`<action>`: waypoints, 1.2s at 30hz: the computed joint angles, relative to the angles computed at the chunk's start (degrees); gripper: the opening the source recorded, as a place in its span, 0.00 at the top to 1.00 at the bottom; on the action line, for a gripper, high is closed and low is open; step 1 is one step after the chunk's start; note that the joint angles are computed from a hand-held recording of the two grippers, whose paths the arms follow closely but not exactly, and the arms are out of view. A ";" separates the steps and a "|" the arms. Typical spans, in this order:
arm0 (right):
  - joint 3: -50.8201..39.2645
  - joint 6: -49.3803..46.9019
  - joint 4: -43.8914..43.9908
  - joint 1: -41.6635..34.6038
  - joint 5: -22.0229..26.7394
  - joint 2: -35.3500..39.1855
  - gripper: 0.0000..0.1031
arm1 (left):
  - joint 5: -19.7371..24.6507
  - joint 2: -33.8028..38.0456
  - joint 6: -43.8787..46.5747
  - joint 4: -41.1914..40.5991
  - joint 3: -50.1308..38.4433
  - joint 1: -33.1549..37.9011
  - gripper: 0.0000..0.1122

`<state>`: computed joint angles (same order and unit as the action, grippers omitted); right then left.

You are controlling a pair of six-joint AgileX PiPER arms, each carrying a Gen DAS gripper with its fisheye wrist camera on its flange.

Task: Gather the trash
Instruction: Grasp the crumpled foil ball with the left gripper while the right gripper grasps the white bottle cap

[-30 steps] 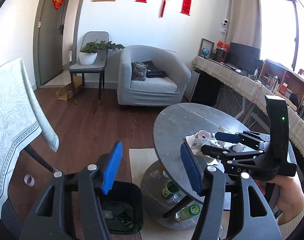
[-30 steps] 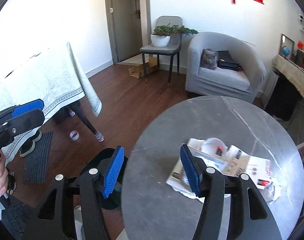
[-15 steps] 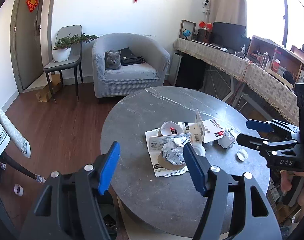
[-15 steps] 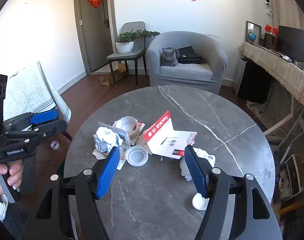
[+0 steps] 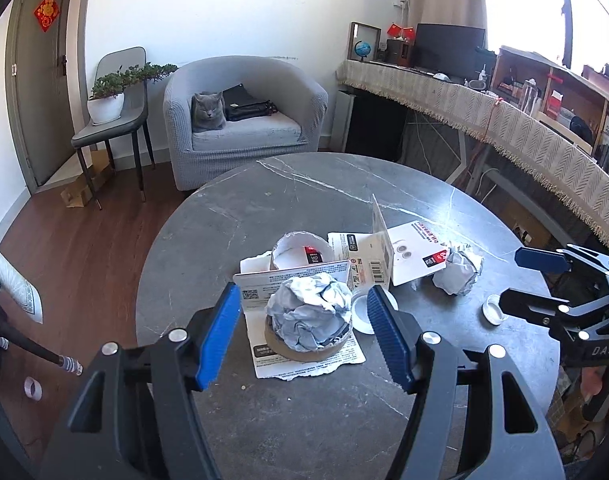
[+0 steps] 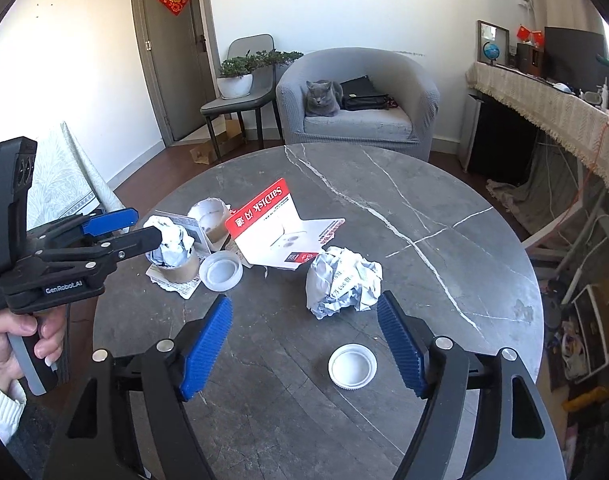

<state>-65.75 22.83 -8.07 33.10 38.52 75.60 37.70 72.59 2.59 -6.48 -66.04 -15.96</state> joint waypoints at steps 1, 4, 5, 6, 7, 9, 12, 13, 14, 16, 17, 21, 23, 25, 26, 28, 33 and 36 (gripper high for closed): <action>0.06 -0.70 0.37 -0.13 0.26 0.01 0.26 | -0.34 0.38 -1.57 1.70 0.11 -0.56 0.39; 1.32 -1.35 0.74 -0.46 0.38 -0.39 0.26 | -0.83 1.42 -1.23 0.38 -0.12 -0.21 0.42; 1.76 -1.79 1.00 -0.78 0.37 -0.44 0.26 | -0.80 1.82 -0.90 -0.34 -0.29 -0.07 0.46; 2.05 -2.37 1.23 -1.11 0.52 -0.34 0.26 | -0.58 2.17 -0.93 -0.43 -0.52 -0.02 0.51; 2.42 -2.48 1.02 -1.25 0.66 -0.38 0.26 | -0.33 2.72 -1.20 -0.22 -0.84 -0.07 0.53; 3.49 -3.25 1.38 -1.89 0.58 -0.86 0.26 | -0.75 2.93 -0.32 -1.38 -0.60 0.40 0.54; 5.00 -5.13 3.12 -3.61 0.10 -1.85 0.26 | -1.18 2.56 2.02 -4.90 -0.52 1.48 0.55; 5.38 -6.01 4.13 -4.25 -0.13 -2.06 0.26 | -1.32 2.27 1.77 -5.15 -0.49 1.45 0.55; 5.65 -6.78 5.01 -4.87 -0.24 -2.24 0.26 | -1.20 2.01 2.18 -5.91 -0.62 1.78 0.55; 5.85 -7.13 5.43 -5.13 -0.43 -2.30 0.26 | -0.93 1.64 2.63 -7.21 -0.80 2.12 0.55; 5.96 -7.18 5.43 -5.15 -0.42 -2.36 0.26 | -0.62 1.53 2.71 -7.92 -0.94 2.26 0.55; 6.06 -7.98 6.02 -5.40 -0.46 -2.54 0.26 | -0.89 0.52 2.91 -8.94 -0.58 3.01 0.55; 5.86 -8.48 6.49 -5.45 -0.42 -2.46 0.26 | -0.92 0.15 2.22 -8.41 -0.71 3.12 0.55; 5.99 -9.65 7.72 -5.81 -0.60 -2.44 0.26 | -0.76 -0.21 3.26 -10.25 -0.88 3.99 0.55; 5.76 -10.35 8.50 -6.04 -0.65 -2.14 0.26 | -0.76 -0.45 3.51 -10.79 -0.92 4.23 0.55; 5.59 -11.23 9.47 -6.22 -0.57 -1.72 0.26 | -0.86 -1.04 3.81 -11.54 -0.90 4.54 0.55; 4.74 -9.80 7.97 -5.22 0.71 -0.26 0.26 | -0.15 -2.62 4.52 -12.73 -1.29 5.13 0.55; 4.08 -8.33 6.57 -4.63 2.17 1.03 0.36 | 0.53 -3.49 5.38 -13.38 -1.22 5.86 0.55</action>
